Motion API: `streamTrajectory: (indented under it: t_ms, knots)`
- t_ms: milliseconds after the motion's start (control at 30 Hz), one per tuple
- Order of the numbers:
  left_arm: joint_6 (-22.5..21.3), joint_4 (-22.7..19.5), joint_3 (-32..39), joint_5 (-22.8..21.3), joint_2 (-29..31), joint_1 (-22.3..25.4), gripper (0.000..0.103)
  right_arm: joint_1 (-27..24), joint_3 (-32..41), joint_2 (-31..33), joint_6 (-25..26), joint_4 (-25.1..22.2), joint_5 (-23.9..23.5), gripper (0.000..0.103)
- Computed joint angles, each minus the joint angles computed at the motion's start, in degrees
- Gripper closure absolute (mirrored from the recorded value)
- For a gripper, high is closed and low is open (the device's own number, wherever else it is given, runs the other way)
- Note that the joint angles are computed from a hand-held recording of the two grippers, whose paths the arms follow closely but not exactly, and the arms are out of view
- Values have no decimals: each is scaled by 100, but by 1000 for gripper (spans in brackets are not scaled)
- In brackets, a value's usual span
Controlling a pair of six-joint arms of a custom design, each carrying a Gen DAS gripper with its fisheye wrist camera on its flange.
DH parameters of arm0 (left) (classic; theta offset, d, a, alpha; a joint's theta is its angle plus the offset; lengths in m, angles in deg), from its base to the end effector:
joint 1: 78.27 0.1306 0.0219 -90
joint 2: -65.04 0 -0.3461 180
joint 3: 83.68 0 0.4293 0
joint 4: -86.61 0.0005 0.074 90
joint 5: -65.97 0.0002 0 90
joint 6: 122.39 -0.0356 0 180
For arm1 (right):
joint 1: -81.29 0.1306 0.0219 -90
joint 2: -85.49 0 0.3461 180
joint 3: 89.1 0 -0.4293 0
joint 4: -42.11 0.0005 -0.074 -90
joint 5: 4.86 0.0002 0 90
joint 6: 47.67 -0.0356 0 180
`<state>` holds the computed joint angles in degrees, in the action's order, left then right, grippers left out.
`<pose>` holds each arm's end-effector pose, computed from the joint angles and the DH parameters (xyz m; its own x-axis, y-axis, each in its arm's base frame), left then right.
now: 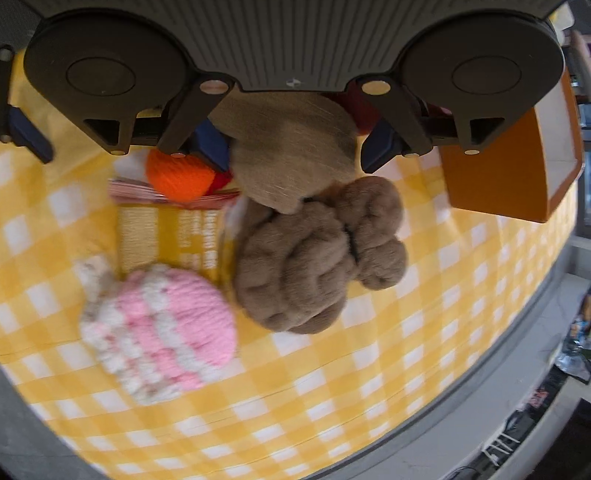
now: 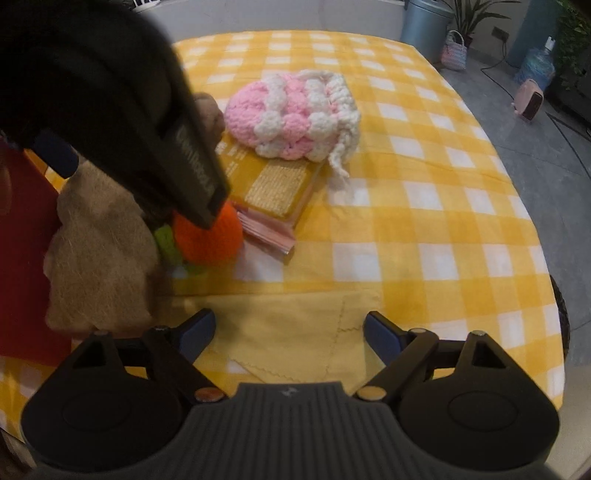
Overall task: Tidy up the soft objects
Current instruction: 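Close the left tool on the brown fuzzy bear-shaped pad while the right tool grasps the yellow cloth, then carry the fuzzy pad with the left tool while the right tool carries the yellow cloth to the bin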
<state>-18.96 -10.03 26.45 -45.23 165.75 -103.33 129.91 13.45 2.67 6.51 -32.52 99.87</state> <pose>0.4715 -0.2068 0.4339 -0.9681 0.2136 -0.1311 0.1585 0.9270 0.3401 0.3580 0.3920 0.4127 -0.8911 -0.1553 -0.4263 -0.1784 0.9839 0.0144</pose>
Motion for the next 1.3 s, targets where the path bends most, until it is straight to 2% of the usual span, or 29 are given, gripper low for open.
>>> streamTrajectory:
  t_ms: [100, 267, 533, 633, 767, 933, 1100, 1233, 1300]
  knots:
    - [-74, 61, -21, 178, -6, 116, 4, 19, -59, -68, 9, 98, 84, 38]
    - [-127, 78, -24, 350, -8, 201, 4, 56, -135, -158, 53, 217, 144, 71]
    - [-266, 237, -77, 505, -103, 243, 12, 92, -98, -150, 87, 145, 264, 93]
    - [-445, 341, -144, 570, -182, 237, 17, 92, -68, -135, 157, 95, 253, 94]
    - [-547, 407, -226, 556, -280, 212, 18, 111, -42, -122, 178, 37, 299, 100]
    - [-579, 582, -345, 680, -438, 280, 18, 67, -131, -216, -15, 78, 345, 101]
    - [-754, 789, -456, 826, -714, 287, 18, -6, -358, -442, -152, 382, 263, 101]
    - [-663, 808, -379, 1275, -843, 408, 18, -28, -532, -637, -226, 601, 239, 102]
    - [-561, 868, -416, 1349, -961, 453, 18, -42, -615, -726, -290, 694, 237, 102]
